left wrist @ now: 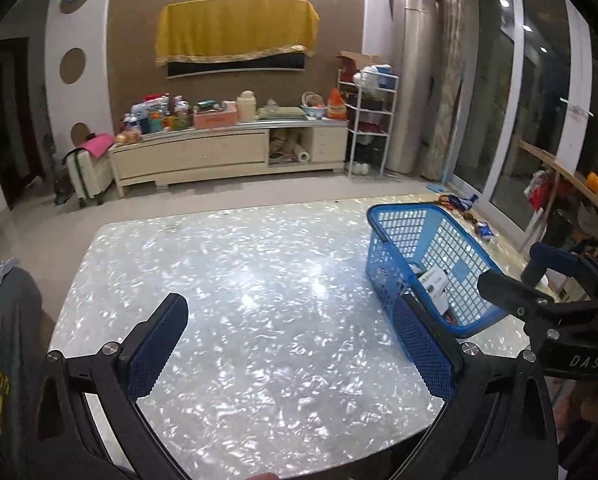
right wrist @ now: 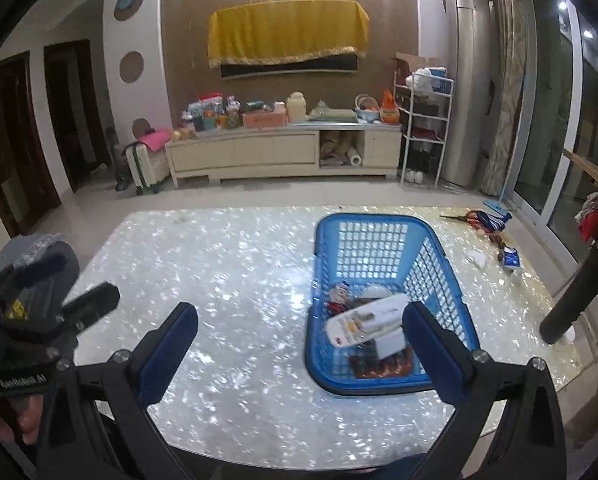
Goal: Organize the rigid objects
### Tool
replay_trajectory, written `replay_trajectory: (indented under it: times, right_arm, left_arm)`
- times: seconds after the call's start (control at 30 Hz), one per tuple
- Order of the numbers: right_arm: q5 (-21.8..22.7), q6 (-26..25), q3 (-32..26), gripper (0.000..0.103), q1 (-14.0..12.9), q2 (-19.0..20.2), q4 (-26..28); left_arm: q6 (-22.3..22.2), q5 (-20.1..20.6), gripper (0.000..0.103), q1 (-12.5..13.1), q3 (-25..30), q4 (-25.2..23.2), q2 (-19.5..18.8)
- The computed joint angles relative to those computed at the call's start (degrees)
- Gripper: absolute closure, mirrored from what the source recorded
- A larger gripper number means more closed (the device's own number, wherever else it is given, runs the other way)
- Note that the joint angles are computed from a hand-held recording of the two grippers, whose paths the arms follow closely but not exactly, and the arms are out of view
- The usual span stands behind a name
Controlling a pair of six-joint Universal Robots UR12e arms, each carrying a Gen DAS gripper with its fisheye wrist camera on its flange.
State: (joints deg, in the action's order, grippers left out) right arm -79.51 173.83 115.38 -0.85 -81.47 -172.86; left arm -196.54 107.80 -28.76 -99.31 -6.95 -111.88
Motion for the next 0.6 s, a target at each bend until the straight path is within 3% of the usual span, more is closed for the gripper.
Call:
replay_trajectory:
  times: [0.23,0.6]
  right_arm:
    - [0.33,-1.69,0.57,0.0,1.22,0.02,-2.71]
    - [1.41,-3.45,1.46,0.0,0.92,0.06,-5.51]
  left_arm:
    - [-2.41,1.34,0.0,0.29,-2.34,1.52,1.7]
    - [-1.61,3.05,0.001,-0.2,-3.28,2.17,2.79]
